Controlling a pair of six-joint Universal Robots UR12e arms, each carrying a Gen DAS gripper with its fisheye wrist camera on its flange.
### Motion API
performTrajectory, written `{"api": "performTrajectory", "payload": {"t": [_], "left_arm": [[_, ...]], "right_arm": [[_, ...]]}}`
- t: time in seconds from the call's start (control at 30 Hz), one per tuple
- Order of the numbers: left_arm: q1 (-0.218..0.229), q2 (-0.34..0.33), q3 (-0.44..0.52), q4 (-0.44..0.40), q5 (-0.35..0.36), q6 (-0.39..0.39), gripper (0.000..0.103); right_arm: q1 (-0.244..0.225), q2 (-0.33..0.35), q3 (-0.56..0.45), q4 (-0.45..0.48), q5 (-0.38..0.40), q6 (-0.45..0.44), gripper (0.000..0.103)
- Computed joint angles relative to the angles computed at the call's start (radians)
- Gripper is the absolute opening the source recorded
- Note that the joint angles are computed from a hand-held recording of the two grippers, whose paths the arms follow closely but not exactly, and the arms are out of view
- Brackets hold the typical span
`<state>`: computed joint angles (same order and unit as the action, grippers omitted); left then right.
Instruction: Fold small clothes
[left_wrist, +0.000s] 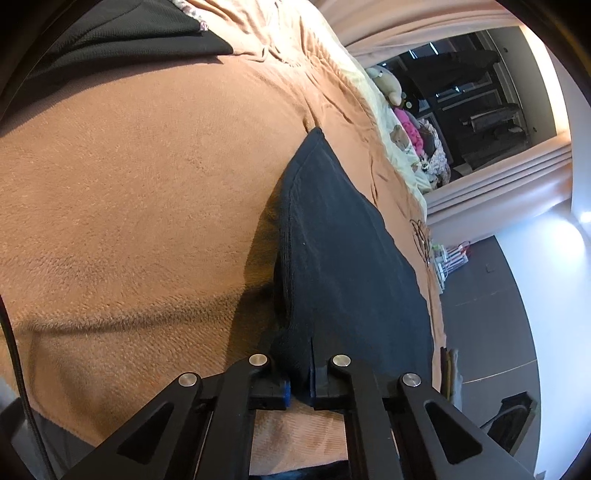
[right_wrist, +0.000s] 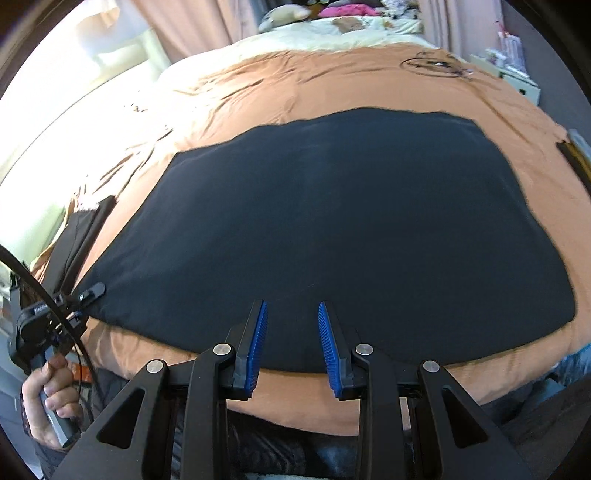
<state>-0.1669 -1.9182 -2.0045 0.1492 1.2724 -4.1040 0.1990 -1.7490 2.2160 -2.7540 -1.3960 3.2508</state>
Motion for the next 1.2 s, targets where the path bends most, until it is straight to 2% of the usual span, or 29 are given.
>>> {"api": "performTrajectory", "payload": {"t": [0.1,0.2,0.37,0.6,0.73,0.93,1.03,1.2], "left_arm": [[-0.005,0.004,0.002,0.006,0.020,-0.008,0.004],[-0.007,0.004,0.000,0.003,0.032,-0.033,0.004],[-0.012,0.005,-0.002,-0.004,0.052,-0.058,0.004],[-0.016,0.011,0.007,-0.042,0.063,-0.056,0.004],[-0.019,0.014,0.012,-0.064,0.077,-0.073,0.004],[-0.033,0.016,0.026,-0.101,0.128,-0.119,0.004],[-0.033,0.018,0.028,-0.119,0.134,-0.138,0.004],[-0.033,0.017,0.026,-0.143,0.142,-0.167,0.004]], "right_arm": [[0.006,0.027,-0.011,0.017,-0.014,-0.042,0.021],[-0.001,0.054,-0.023,0.072,0.005,-0.077,0.021],[-0.040,0.046,-0.004,0.055,0.062,-0.081,0.021],[-0.040,0.048,0.014,0.000,0.080,-0.120,0.020],[-0.044,0.053,0.007,0.008,0.108,-0.127,0.020],[-0.041,0.101,-0.060,0.053,0.110,-0.131,0.020],[-0.040,0.128,-0.099,0.072,0.092,-0.132,0.020],[-0.045,0.188,-0.172,0.121,0.110,-0.134,0.020]]}}
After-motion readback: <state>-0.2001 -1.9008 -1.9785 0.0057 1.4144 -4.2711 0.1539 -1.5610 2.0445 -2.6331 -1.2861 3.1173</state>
